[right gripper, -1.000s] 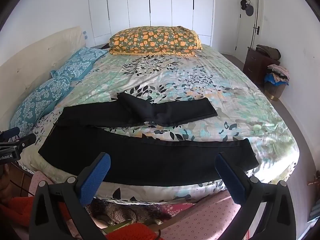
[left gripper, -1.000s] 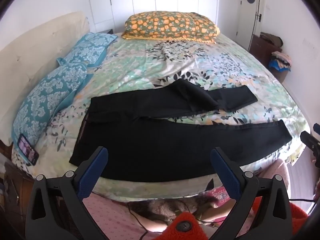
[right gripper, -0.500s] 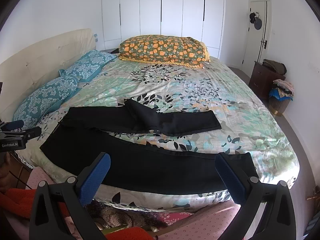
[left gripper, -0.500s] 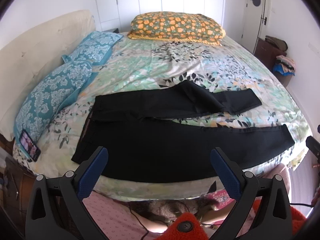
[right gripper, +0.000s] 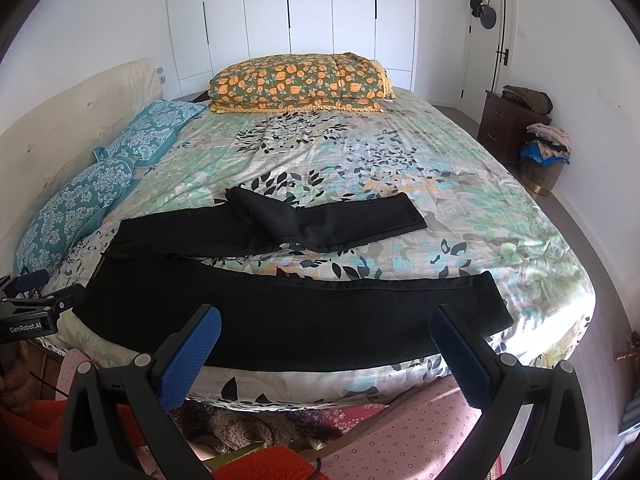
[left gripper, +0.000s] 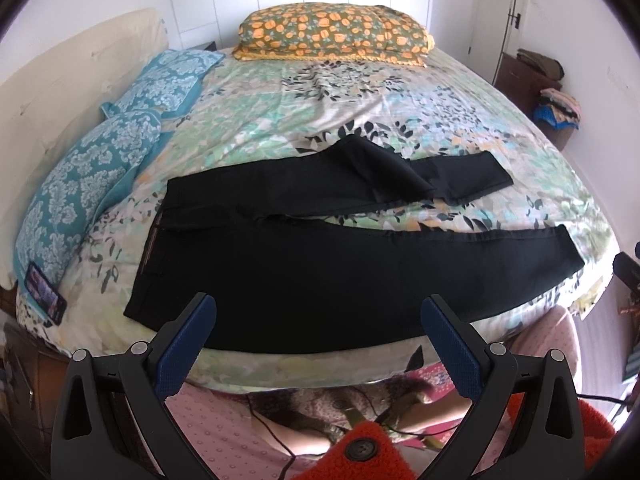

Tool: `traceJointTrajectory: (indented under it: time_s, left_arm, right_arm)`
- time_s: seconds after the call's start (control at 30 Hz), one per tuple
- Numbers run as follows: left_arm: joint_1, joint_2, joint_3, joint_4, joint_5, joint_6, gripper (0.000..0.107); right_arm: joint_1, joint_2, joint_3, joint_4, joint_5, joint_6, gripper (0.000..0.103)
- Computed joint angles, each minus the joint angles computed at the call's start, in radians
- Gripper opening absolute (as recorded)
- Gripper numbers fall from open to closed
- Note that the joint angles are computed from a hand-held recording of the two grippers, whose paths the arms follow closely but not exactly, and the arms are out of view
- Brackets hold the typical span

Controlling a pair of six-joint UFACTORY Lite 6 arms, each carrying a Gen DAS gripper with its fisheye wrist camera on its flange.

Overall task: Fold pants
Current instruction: 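Move both tools toward the black trousers lying on the bed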

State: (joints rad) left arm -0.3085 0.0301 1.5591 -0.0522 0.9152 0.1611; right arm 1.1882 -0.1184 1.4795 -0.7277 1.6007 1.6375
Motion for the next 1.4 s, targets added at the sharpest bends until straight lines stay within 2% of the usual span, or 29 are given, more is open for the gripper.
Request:
traceJointTrajectory:
  time_s: [0.3, 0.63, 0.8, 1.4]
  left_arm:
    - [-0.028, 0.008, 0.010, 0.021, 0.017, 0.002, 0.102]
    - [-0.105, 0.001, -0.030, 0.016, 0.021, 0.050, 0.102]
    - [-0.124, -0.013, -0.049, 0.017, 0.017, 0.066, 0.102]
    - [-0.044, -0.025, -0.086, 0.021, 0.032, 0.065, 0.102]
  right_arm:
    - [0.032, -0.006, -0.036, 0.055, 0.001, 0.025, 0.103]
    - [0.092, -0.017, -0.061, 0.082, 0.070, 0.113, 0.103]
    - [0.080, -0.027, -0.068, 0.085, 0.062, 0.106, 0.103]
    - [-0.020, 0.120, 0.045, 0.095, -0.129, -0.094, 0.103]
